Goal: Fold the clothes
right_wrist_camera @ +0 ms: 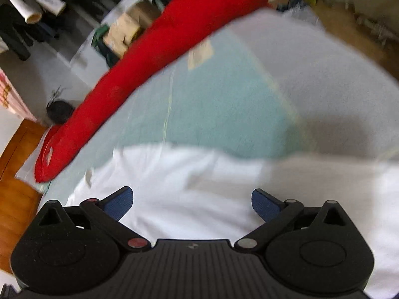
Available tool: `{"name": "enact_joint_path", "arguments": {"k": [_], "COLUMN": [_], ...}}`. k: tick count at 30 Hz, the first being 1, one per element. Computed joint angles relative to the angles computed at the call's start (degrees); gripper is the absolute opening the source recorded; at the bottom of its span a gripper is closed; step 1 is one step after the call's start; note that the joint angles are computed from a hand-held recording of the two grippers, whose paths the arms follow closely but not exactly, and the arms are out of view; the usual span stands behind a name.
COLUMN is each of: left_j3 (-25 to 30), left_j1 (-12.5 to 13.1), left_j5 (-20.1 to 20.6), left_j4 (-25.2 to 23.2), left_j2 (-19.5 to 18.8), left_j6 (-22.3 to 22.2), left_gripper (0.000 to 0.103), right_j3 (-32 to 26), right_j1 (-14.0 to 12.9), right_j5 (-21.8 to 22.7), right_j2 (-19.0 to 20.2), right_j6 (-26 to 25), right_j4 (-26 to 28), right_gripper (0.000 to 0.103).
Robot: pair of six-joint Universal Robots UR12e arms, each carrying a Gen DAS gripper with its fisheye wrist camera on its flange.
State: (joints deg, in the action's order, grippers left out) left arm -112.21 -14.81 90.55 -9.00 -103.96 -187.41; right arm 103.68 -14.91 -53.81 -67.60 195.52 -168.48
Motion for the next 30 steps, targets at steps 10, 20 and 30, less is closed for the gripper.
{"name": "enact_joint_path", "arguments": {"k": [10, 20, 30], "left_j3": [0.31, 0.61, 0.88], "left_j1": [-0.23, -0.40, -0.49], "left_j5": [0.70, 1.22, 1.44], "left_j4": [-0.74, -0.65, -1.27], "left_j2": [-0.08, -0.41, -0.45], "left_j6": [0.01, 0.02, 0.18], "left_gripper": [0.095, 0.096, 0.097], "right_j3": [-3.35, -2.20, -3.01], "right_j1": [-0.10, -0.26, 1.97], "right_j5": [5.70, 1.61, -11.27], "right_j2": [5.79, 1.27, 2.13], "right_j6": [10.00, -4.43, -15.57], "right_j4": [-8.34, 0.97, 2.53], "right_gripper": [0.103, 0.099, 0.055]}}
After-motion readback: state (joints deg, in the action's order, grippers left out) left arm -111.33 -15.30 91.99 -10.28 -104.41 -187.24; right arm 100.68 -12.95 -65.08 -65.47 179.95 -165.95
